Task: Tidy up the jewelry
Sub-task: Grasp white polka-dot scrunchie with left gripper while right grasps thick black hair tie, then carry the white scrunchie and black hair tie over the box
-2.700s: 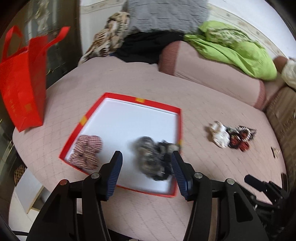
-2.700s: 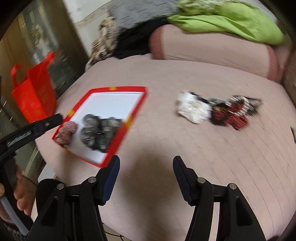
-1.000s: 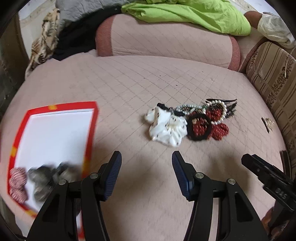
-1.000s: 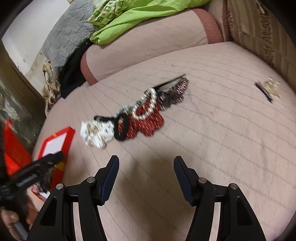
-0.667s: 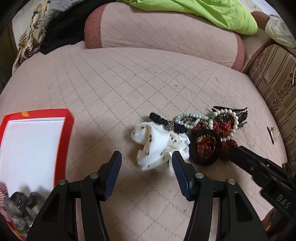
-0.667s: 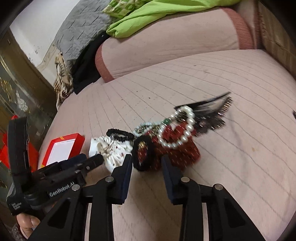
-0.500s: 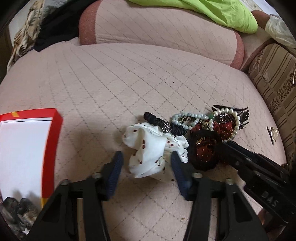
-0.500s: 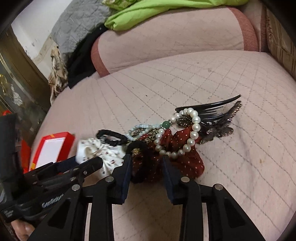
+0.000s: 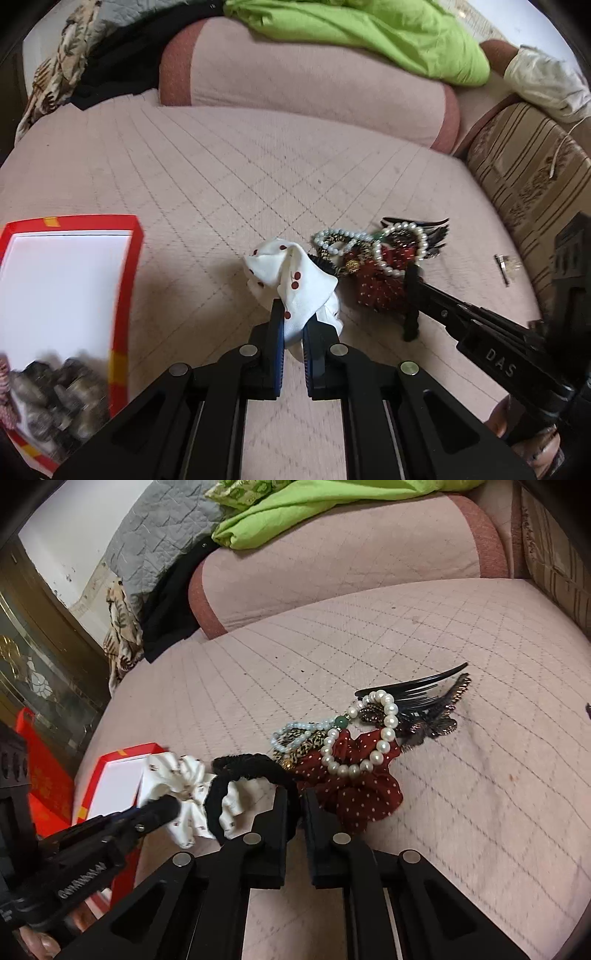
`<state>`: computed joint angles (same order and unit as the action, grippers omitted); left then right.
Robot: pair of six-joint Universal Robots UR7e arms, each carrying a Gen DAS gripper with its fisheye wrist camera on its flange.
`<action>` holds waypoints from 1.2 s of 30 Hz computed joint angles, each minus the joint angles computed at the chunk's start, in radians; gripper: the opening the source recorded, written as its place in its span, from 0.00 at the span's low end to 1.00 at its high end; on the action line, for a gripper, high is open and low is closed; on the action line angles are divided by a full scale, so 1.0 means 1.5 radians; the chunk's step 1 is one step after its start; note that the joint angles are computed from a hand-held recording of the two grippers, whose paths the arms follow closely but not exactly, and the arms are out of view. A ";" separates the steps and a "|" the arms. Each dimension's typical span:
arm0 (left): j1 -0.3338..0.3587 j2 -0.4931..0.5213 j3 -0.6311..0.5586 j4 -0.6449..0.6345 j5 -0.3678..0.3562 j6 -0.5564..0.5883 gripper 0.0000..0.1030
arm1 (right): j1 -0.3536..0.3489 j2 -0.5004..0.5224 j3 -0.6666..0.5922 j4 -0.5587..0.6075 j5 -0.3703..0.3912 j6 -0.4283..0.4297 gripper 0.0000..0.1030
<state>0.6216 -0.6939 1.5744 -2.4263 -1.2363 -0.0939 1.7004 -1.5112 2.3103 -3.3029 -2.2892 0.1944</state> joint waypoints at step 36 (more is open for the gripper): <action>0.212 0.007 -0.230 0.088 0.195 0.023 0.08 | 0.100 0.397 -0.435 0.257 -0.059 -0.090 0.07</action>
